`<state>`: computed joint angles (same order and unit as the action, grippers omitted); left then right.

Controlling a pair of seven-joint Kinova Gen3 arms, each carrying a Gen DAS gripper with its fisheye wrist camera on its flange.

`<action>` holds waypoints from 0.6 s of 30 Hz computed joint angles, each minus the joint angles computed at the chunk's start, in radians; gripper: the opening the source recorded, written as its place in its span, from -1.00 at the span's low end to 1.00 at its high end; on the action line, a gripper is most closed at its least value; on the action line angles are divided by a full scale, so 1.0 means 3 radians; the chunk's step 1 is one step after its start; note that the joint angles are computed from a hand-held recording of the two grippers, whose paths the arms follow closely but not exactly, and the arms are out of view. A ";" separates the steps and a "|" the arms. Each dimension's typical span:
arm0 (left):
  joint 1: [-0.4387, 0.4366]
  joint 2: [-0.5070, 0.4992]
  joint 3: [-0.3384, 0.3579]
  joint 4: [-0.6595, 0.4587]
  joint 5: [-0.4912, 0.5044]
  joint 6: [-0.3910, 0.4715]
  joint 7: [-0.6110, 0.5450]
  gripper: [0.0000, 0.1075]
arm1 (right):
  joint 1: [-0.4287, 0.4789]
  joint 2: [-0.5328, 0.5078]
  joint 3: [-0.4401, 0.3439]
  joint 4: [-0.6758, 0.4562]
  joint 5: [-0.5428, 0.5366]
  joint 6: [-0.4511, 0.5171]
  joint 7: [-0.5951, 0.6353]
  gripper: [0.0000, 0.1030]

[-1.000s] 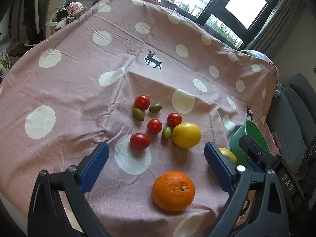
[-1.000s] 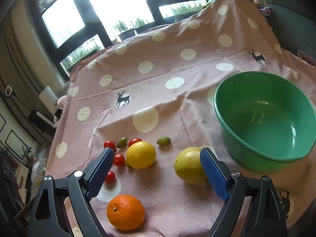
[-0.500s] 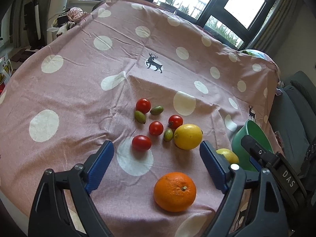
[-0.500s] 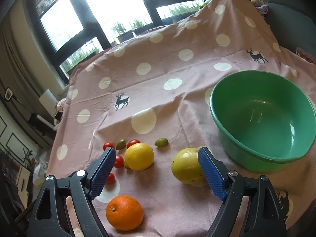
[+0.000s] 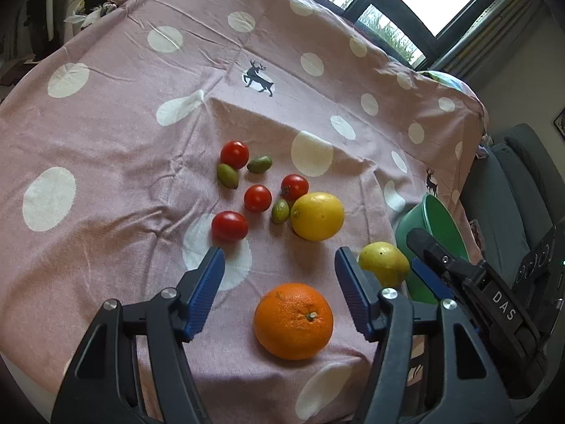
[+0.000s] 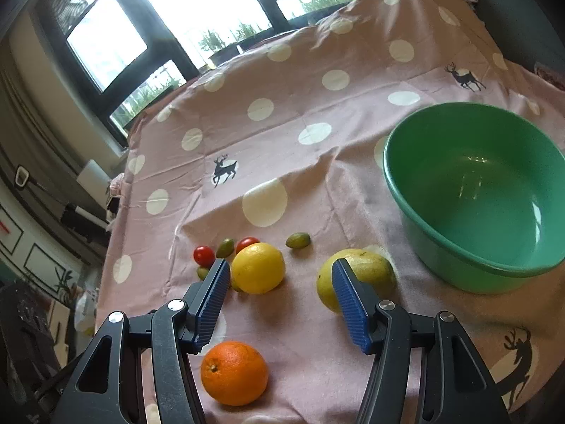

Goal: Organize fruits
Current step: 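Move the right tool toward the orange and open its fingers around it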

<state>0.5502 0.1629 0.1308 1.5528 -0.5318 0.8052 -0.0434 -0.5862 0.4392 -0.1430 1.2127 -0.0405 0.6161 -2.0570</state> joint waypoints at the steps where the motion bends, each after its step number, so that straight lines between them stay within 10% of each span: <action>1: -0.0035 0.0019 0.0025 -0.0045 0.0098 0.0034 -0.0114 0.10 | 0.0065 0.0021 -0.0073 -0.0033 -0.0082 0.0040 0.0072 0.21; 18: -0.0065 0.0083 0.0063 -0.0188 0.0742 0.0230 -0.0744 0.01 | 0.0225 0.0105 -0.0306 -0.0254 -0.0763 0.0623 0.0634 0.21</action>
<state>0.5305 0.1878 0.1498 1.4966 -0.3092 0.8741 -0.2668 -0.5187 0.4708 -0.2349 1.1365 -0.2694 0.8031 -1.8667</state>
